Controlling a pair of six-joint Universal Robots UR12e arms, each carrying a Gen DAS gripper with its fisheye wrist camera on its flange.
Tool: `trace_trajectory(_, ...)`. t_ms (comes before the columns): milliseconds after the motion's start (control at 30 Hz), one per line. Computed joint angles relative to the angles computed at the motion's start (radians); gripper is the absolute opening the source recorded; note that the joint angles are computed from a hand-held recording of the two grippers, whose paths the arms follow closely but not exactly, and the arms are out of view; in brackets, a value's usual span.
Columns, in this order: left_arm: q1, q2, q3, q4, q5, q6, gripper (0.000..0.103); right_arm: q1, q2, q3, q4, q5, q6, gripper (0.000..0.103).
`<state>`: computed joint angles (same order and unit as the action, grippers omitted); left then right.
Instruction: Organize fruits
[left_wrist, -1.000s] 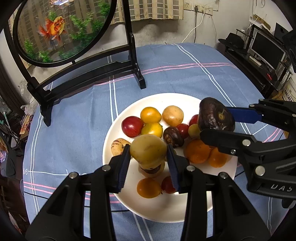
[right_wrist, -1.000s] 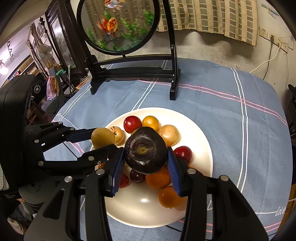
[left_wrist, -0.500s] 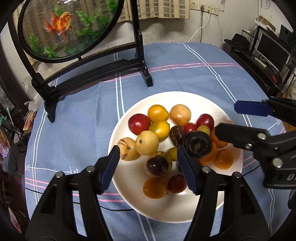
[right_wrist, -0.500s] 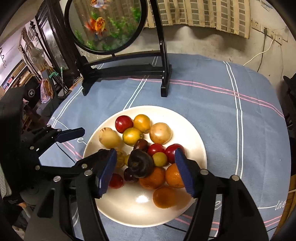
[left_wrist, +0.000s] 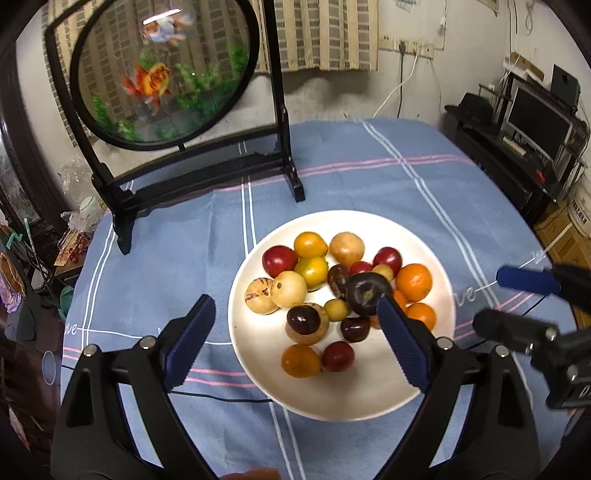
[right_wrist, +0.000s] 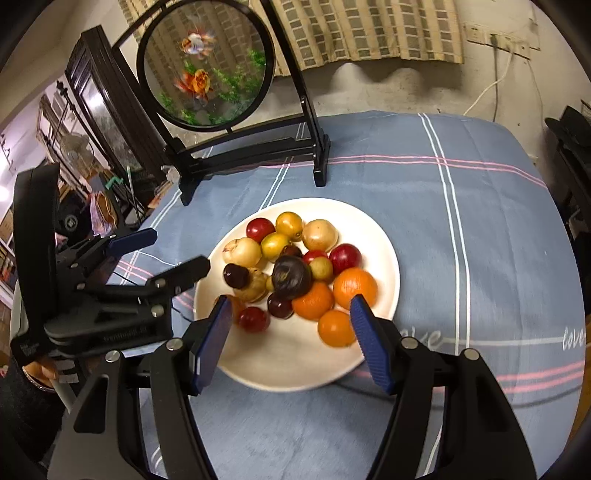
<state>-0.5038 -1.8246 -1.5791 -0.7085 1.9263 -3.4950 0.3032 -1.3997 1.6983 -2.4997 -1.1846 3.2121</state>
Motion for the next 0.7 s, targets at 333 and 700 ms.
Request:
trace_trajectory(333,-0.045,0.036,-0.017,0.062,0.087,0.001,0.095,0.006,-0.077,0.073,-0.072,-0.004,0.032,0.067)
trace_trajectory(700,-0.076,0.06,-0.03,0.107,0.139,-0.008,0.1,0.013,-0.124,0.12,-0.108,-0.013,0.036,0.067)
